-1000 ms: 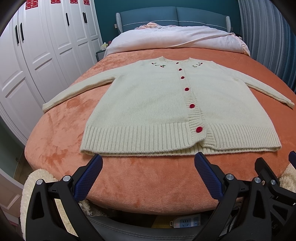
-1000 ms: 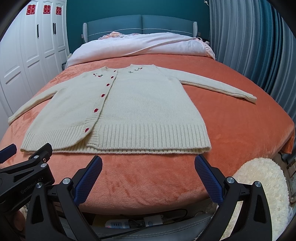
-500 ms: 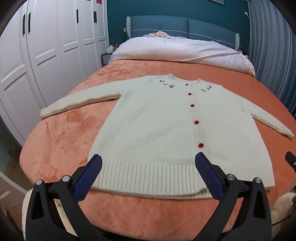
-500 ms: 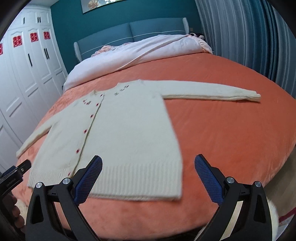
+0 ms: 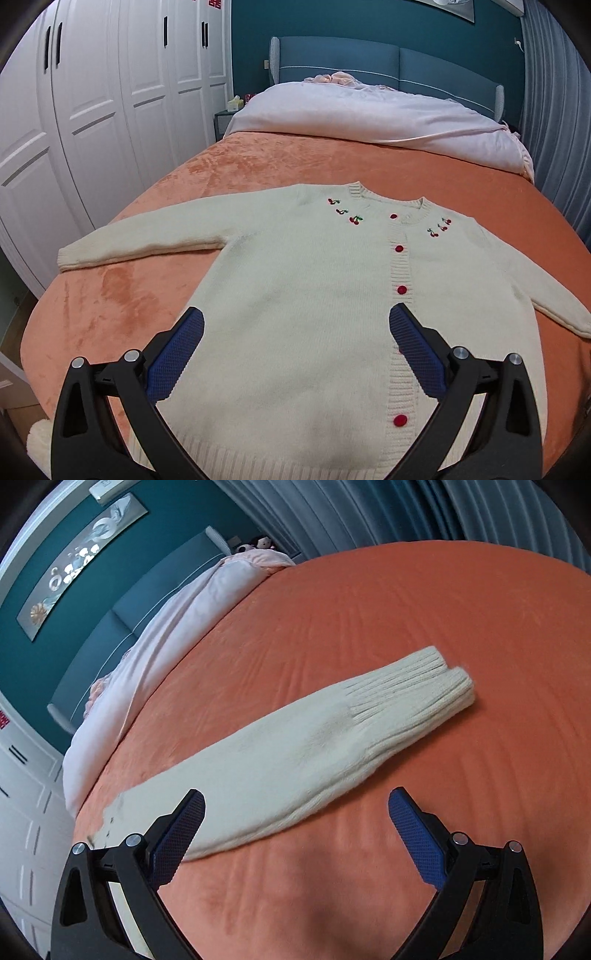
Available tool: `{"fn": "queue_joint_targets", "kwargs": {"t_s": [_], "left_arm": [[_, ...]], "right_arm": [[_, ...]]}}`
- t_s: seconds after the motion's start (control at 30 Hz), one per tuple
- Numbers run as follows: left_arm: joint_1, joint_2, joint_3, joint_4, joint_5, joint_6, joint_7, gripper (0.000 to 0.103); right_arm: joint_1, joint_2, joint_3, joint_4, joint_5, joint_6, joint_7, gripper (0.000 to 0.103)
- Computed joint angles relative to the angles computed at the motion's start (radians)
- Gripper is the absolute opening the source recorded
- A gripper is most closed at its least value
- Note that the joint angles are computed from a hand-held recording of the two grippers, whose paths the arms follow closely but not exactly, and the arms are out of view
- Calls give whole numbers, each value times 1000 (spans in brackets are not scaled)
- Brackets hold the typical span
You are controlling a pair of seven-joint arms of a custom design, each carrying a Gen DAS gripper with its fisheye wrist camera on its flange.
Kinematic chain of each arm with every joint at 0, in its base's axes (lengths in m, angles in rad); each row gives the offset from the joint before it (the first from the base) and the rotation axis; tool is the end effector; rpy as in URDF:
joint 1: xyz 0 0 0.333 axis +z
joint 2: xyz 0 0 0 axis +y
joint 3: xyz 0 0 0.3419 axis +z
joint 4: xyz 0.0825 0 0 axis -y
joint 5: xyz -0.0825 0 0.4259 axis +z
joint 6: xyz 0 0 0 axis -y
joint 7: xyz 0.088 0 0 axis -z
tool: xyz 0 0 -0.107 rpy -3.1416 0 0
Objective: Fold small clothes
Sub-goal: 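Grasp a sleeve cuff with the right gripper and fold it across the body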
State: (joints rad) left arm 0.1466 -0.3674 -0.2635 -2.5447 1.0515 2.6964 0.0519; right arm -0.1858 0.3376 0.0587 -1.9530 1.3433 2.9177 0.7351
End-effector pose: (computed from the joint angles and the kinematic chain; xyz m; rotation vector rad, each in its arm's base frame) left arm 0.4661 -0.0856 0.4350 -2.0369 1.1750 -0.5358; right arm 0.6545 -0.1469 0.3376 -1.1431 2.0369 -0.3283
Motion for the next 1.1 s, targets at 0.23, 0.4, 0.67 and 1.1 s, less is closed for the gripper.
{"fn": "queue_joint_targets", "kwargs": {"t_s": [0.23, 0.4, 0.67, 1.1], "left_arm": [[-3, 82, 20, 23, 21, 10, -11, 98], [-5, 87, 43, 17, 48, 21, -19, 98], [54, 30, 80, -20, 61, 105, -54, 98], [-91, 334, 285, 146, -634, 415, 573, 98]], "right_arm": [[-35, 107, 43, 121, -76, -53, 22, 44], [-60, 42, 125, 147, 100, -77, -209, 13], [143, -74, 199, 209, 132, -280, -517, 16], [325, -56, 173, 30, -150, -190, -350, 59]]}}
